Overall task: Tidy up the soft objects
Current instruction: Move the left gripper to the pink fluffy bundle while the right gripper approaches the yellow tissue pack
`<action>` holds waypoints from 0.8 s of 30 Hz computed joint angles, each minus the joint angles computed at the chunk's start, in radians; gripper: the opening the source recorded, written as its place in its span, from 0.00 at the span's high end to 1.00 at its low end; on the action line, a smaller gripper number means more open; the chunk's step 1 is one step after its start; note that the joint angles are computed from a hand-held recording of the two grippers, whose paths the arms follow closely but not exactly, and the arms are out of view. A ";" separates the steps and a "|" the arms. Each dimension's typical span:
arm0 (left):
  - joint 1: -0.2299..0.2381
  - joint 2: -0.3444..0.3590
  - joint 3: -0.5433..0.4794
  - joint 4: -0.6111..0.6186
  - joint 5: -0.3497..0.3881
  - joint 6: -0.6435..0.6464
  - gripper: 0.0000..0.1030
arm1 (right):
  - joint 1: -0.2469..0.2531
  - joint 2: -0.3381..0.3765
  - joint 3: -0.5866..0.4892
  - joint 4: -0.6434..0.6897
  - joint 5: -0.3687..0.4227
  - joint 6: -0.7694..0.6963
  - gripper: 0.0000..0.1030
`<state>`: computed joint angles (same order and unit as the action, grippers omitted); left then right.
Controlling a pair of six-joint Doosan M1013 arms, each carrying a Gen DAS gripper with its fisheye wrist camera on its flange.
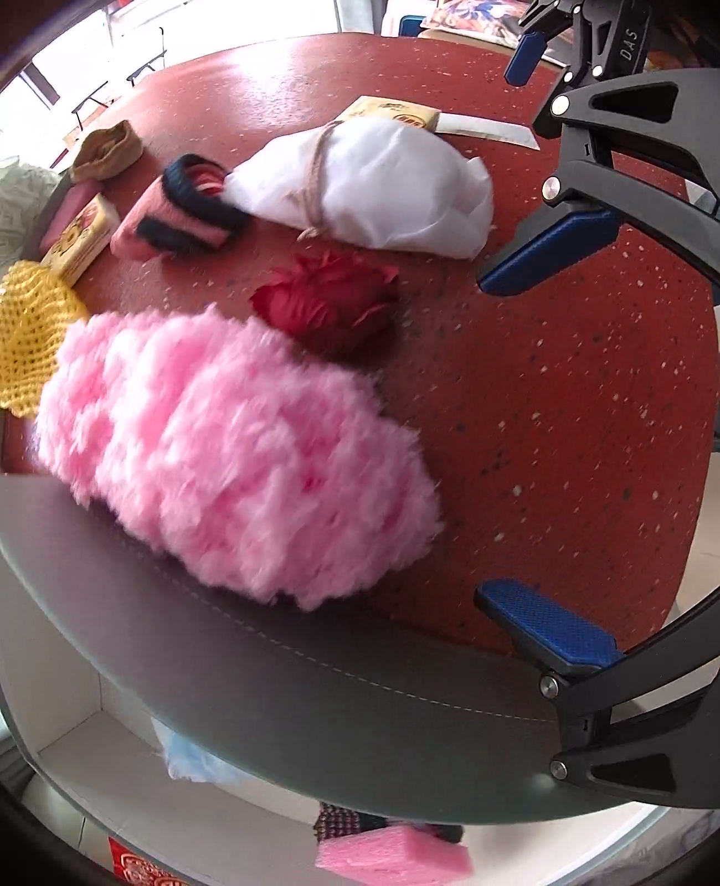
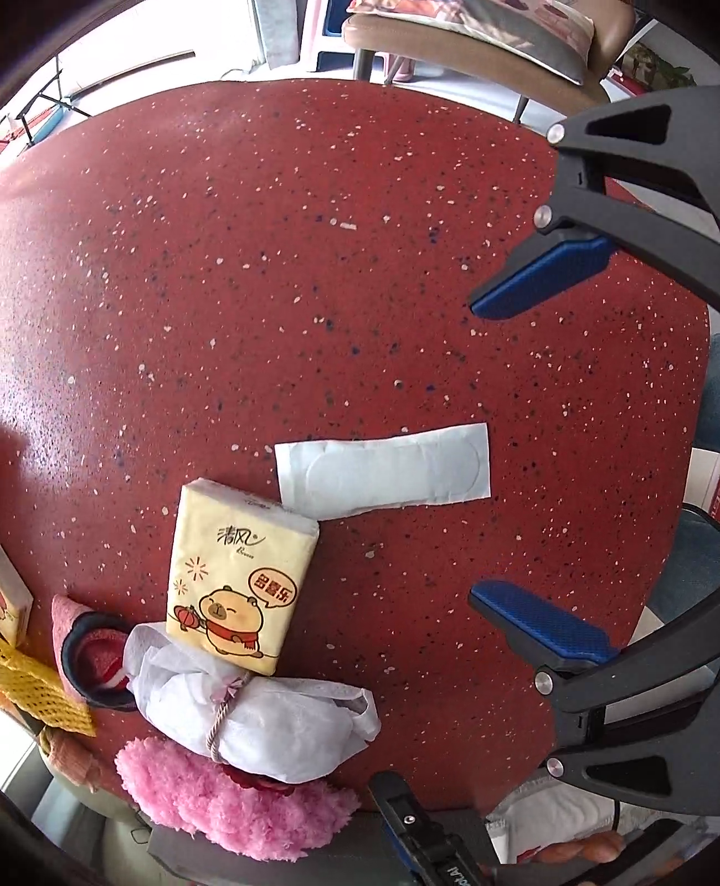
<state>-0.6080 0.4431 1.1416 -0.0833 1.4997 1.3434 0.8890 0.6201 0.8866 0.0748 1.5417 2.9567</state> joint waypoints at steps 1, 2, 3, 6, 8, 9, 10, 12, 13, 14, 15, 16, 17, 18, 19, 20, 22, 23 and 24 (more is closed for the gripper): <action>0.003 0.001 -0.002 0.002 -0.007 0.004 0.00 | 0.000 0.003 -0.006 -0.003 0.004 -0.006 0.06; 0.006 -0.001 0.000 0.005 -0.018 0.010 0.00 | 0.000 0.010 -0.017 -0.008 0.010 -0.013 0.06; 0.010 0.003 -0.005 0.011 -0.024 0.015 0.00 | -0.001 0.018 -0.032 -0.011 0.018 -0.021 0.06; 0.021 0.012 -0.020 0.016 -0.032 0.022 0.00 | -0.002 0.046 -0.082 -0.032 0.057 -0.056 0.06; 0.025 0.017 -0.030 0.018 -0.043 0.030 0.00 | 0.008 0.074 -0.147 -0.045 0.107 -0.072 0.06; 0.026 0.020 -0.035 0.019 -0.049 0.033 0.00 | 0.006 0.085 -0.167 -0.050 0.123 -0.084 0.06; 0.025 0.027 -0.047 0.017 -0.055 0.030 0.00 | 0.001 0.096 -0.188 -0.053 0.137 -0.089 0.06; 0.025 0.035 -0.061 0.016 -0.067 0.018 0.00 | -0.010 0.100 -0.199 -0.057 0.131 -0.075 0.06; 0.025 0.039 -0.068 0.014 -0.072 0.009 0.00 | -0.018 0.099 -0.198 -0.055 0.118 -0.059 0.06; 0.024 0.049 -0.084 0.013 -0.069 -0.003 0.00 | -0.024 0.098 -0.197 -0.055 0.105 -0.039 0.06; 0.025 0.061 -0.104 0.012 -0.064 -0.015 0.00 | -0.030 0.096 -0.197 -0.056 0.097 -0.019 0.06; 0.024 0.067 -0.114 0.014 -0.065 -0.028 0.00 | -0.036 0.097 -0.197 -0.059 0.090 0.009 0.06; 0.022 0.074 -0.124 0.017 -0.068 -0.043 0.00 | -0.042 0.096 -0.197 -0.060 0.085 0.040 0.06; 0.016 0.090 -0.148 0.020 -0.061 -0.058 0.00 | -0.047 0.095 -0.193 -0.060 0.077 0.071 0.06; 0.005 0.108 -0.175 0.031 -0.053 -0.077 0.00 | -0.052 0.096 -0.193 -0.058 0.069 0.094 0.06; 0.003 0.121 -0.195 0.038 -0.047 -0.081 0.00 | -0.056 0.097 -0.192 -0.055 0.060 0.118 0.06; -0.005 0.142 -0.224 0.056 -0.033 -0.083 0.00 | -0.068 0.099 -0.190 -0.039 0.044 0.141 0.06; -0.008 0.151 -0.237 0.066 -0.029 -0.081 0.00 | -0.072 0.102 -0.191 -0.028 0.040 0.147 0.06; -0.011 0.161 -0.249 0.071 -0.023 -0.078 0.00 | -0.074 0.107 -0.195 -0.020 0.035 0.148 0.06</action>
<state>-0.6185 0.6040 0.8921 -0.0122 1.4764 1.2652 0.8150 0.7275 0.6912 0.0545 1.5766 3.1050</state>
